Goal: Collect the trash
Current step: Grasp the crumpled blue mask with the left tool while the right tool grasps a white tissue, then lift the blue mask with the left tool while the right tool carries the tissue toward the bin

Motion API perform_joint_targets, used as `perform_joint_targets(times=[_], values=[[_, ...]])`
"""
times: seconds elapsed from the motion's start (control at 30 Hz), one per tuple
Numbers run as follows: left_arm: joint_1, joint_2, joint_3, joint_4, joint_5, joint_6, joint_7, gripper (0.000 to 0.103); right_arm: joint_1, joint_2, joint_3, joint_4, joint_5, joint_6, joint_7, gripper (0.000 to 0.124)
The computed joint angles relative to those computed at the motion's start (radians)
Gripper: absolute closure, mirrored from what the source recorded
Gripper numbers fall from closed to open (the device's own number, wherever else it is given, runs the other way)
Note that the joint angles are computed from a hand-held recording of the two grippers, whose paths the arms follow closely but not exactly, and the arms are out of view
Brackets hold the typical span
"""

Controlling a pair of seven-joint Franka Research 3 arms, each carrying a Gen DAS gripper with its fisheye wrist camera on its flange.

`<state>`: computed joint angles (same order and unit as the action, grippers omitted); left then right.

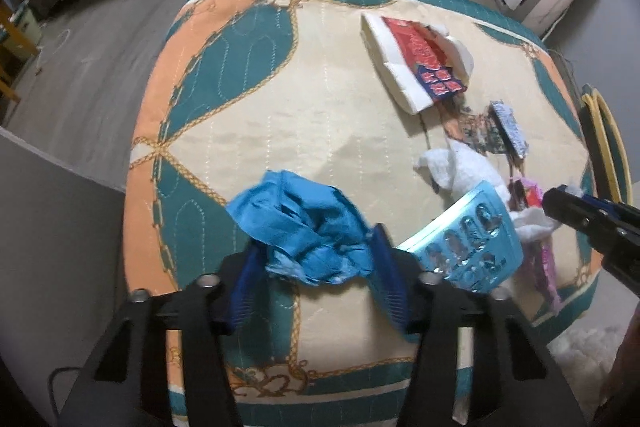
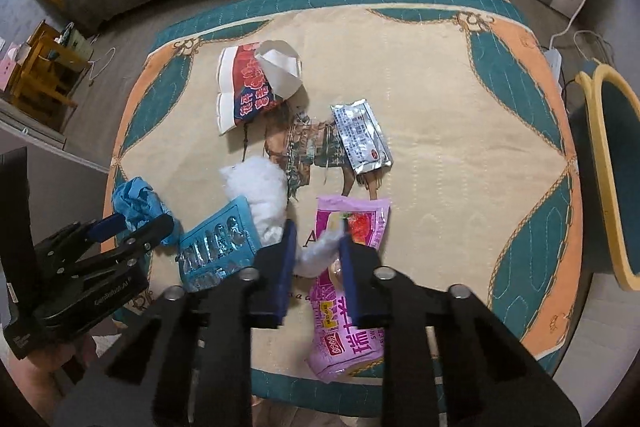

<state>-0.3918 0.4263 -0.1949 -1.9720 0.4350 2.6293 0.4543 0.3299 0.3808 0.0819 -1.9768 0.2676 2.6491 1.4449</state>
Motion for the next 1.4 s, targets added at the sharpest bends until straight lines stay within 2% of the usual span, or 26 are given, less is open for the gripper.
perform_joint_targets(times=[0.2,0.5,0.57,0.67,0.7,0.73,0.77,0.83,0.87,1.03,1.1,1.17,1.27,1.4], values=[[-0.049,-0.007,0.032,0.031,0.108,-0.029,-0.031,0.06,-0.019,-0.023,0.018,-0.019,0.043,0.041,-0.044,0.116],[-0.06,-0.053,0.056,0.024,0.264,0.023,-0.131,0.06,-0.049,-0.073,0.06,-0.038,0.162,0.128,-0.174,0.119],[-0.062,-0.055,0.056,0.03,0.286,0.024,-0.15,0.06,-0.046,-0.081,0.056,-0.044,0.174,0.14,-0.182,0.119],[-0.059,-0.055,0.047,0.034,0.296,0.015,-0.149,0.06,-0.016,-0.075,0.014,-0.041,0.115,0.123,-0.11,0.117],[-0.057,-0.054,0.044,0.036,0.295,0.011,-0.145,0.06,-0.02,-0.068,0.011,-0.032,0.115,0.095,-0.096,0.115],[-0.053,-0.051,0.039,0.038,0.288,0.01,-0.138,0.06,-0.023,-0.057,0.008,-0.021,0.115,0.066,-0.076,0.108],[-0.051,-0.048,0.036,0.041,0.282,0.008,-0.133,0.06,-0.025,-0.05,0.006,-0.016,0.115,0.048,-0.06,0.092],[-0.05,-0.048,0.035,0.039,0.28,0.011,-0.133,0.06,-0.019,-0.04,-0.004,-0.013,0.097,0.03,-0.02,0.071],[-0.049,-0.049,0.034,0.036,0.277,0.013,-0.132,0.06,-0.017,-0.036,-0.007,-0.012,0.085,0.023,-0.007,0.068],[-0.046,-0.044,0.031,0.037,0.264,0.016,-0.115,0.06,-0.009,-0.006,-0.009,0.01,0.036,-0.038,0.028,0.067],[-0.046,-0.044,0.032,0.036,0.261,0.019,-0.113,0.06,-0.026,0.002,0.01,0.018,0.06,-0.063,0.0,0.074],[-0.047,-0.042,0.032,0.038,0.259,0.019,-0.11,0.06,-0.027,0.003,0.016,0.024,0.061,-0.078,-0.022,0.11],[-0.052,-0.043,0.036,0.04,0.266,0.02,-0.113,0.06,-0.015,-0.014,0.01,0.009,0.041,-0.043,-0.035,0.12],[-0.058,-0.047,0.04,0.04,0.281,0.022,-0.124,0.06,-0.015,-0.042,0.013,-0.012,0.05,0.033,-0.056,0.121]])
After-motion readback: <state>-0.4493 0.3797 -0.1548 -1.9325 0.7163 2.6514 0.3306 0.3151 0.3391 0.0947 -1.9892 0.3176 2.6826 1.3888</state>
